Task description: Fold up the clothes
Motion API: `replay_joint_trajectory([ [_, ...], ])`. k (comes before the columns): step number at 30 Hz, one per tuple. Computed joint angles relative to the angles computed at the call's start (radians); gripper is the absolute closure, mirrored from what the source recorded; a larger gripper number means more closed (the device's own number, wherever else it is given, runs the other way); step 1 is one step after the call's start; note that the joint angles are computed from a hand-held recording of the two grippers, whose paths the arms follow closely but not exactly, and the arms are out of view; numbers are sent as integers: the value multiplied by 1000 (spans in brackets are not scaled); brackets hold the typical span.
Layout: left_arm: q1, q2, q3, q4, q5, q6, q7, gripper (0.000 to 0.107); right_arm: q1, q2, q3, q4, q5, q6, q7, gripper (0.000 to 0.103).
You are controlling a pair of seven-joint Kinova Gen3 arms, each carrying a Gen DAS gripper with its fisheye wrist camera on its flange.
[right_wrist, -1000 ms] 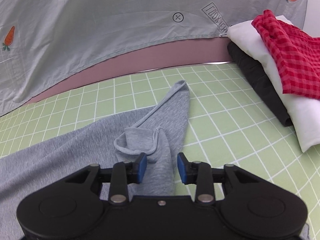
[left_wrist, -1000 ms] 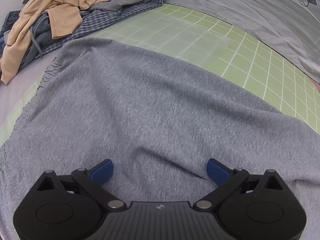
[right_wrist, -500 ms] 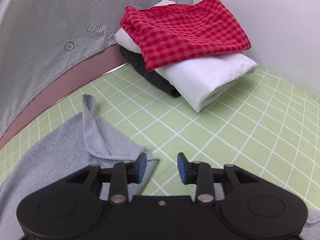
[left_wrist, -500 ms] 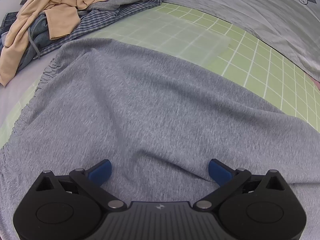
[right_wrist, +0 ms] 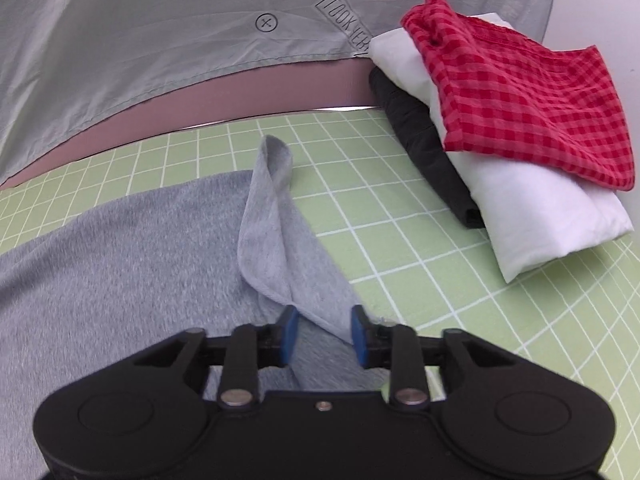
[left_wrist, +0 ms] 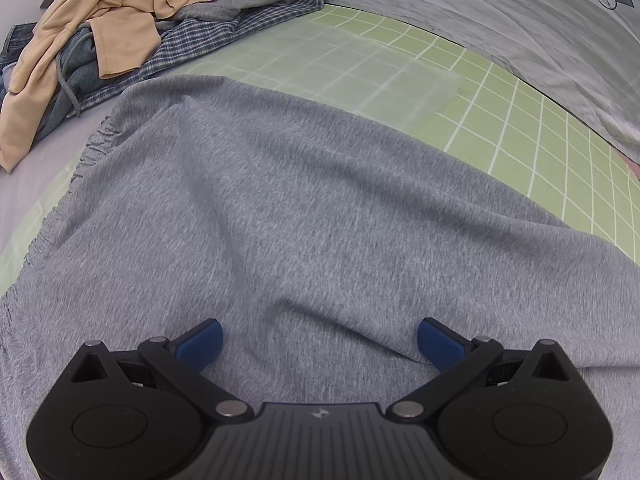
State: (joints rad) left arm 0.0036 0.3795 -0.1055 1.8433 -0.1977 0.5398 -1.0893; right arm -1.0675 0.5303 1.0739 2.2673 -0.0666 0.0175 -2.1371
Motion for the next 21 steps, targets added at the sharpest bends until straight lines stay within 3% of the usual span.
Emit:
replay_joint_trajectory([
  [5,1,0,-2,6,-2,-8,2,5,-113,40,146,47,-88,-21,-64,103],
  [9,1,1,-1,4,-2,-8,4,5,-93,35,145,47,-66,3,-68,102],
  [11,0,1,0,3,-1,-7,3,5,-81,18,118,42,-31,-9,-44,88],
  [12,0,2,0,3,-1,-8,3,5,-75,10,101,40,-19,-22,-30,70],
  [15,1,1,-1,5,-2,-11,4,5,-33,0,32,14,-16,-30,12,63],
  [19,0,1,0,6,-2,-14,3,5,87,-21,-101,-9,-45,-53,37,67],
  [20,-1,1,0,8,-1,-15,1,5,102,-26,-116,-9,-53,-57,47,72],
  [21,-2,1,1,9,-1,-17,-2,5,114,-32,-128,-9,-61,-61,58,88],
])
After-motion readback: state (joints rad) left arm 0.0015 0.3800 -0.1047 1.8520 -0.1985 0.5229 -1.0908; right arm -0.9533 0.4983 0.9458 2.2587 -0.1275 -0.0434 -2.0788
